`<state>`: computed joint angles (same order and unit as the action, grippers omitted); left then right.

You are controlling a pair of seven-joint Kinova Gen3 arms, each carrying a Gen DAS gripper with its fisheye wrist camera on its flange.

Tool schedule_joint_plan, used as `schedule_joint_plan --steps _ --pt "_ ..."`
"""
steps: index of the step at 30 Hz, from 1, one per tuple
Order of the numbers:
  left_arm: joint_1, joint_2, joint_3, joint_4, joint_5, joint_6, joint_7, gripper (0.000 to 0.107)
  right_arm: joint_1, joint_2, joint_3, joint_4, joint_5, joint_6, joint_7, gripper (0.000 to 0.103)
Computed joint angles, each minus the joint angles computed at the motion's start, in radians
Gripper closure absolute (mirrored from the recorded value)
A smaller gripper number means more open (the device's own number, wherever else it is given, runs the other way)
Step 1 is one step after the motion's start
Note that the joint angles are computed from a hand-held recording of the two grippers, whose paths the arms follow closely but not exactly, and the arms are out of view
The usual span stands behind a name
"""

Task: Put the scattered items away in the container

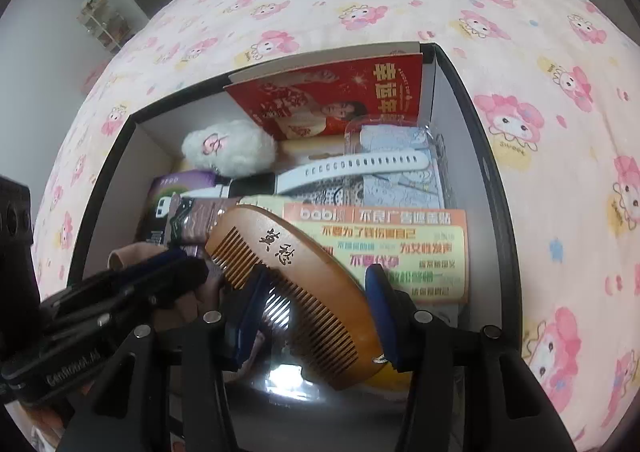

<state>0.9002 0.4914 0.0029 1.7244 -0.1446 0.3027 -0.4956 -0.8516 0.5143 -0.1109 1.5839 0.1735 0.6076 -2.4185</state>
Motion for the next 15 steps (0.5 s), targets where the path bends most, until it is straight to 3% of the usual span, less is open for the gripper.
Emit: schedule_joint_plan --steps 3,6,7,9,10,13,15 --pt "0.054 -0.006 -0.044 -0.009 -0.085 0.025 0.092 0.066 0.004 -0.010 -0.010 0.016 0.010 -0.011 -0.040 0.057" --pt "0.178 -0.027 -0.153 -0.015 -0.206 0.057 0.214 0.058 0.014 -0.042 -0.048 0.040 0.095 -0.012 -0.154 0.057" --pt "0.224 -0.034 -0.195 -0.015 -0.247 0.066 0.254 0.053 -0.016 -0.060 -0.025 0.049 0.132 -0.008 -0.195 0.055" --pt "0.316 -0.051 -0.270 -0.040 -0.328 0.130 0.336 0.030 -0.107 -0.092 0.053 0.054 0.202 0.028 -0.276 0.046" --pt "0.362 -0.057 -0.303 -0.058 -0.369 0.171 0.372 0.025 -0.153 -0.111 0.092 0.057 0.240 0.051 -0.317 0.041" --pt "0.399 -0.076 -0.294 -0.110 -0.491 0.293 0.436 0.009 -0.292 -0.160 0.193 0.050 0.362 0.145 -0.439 0.026" --pt "0.399 -0.094 -0.253 -0.138 -0.572 0.374 0.485 0.005 -0.370 -0.191 0.245 0.053 0.442 0.193 -0.515 0.024"
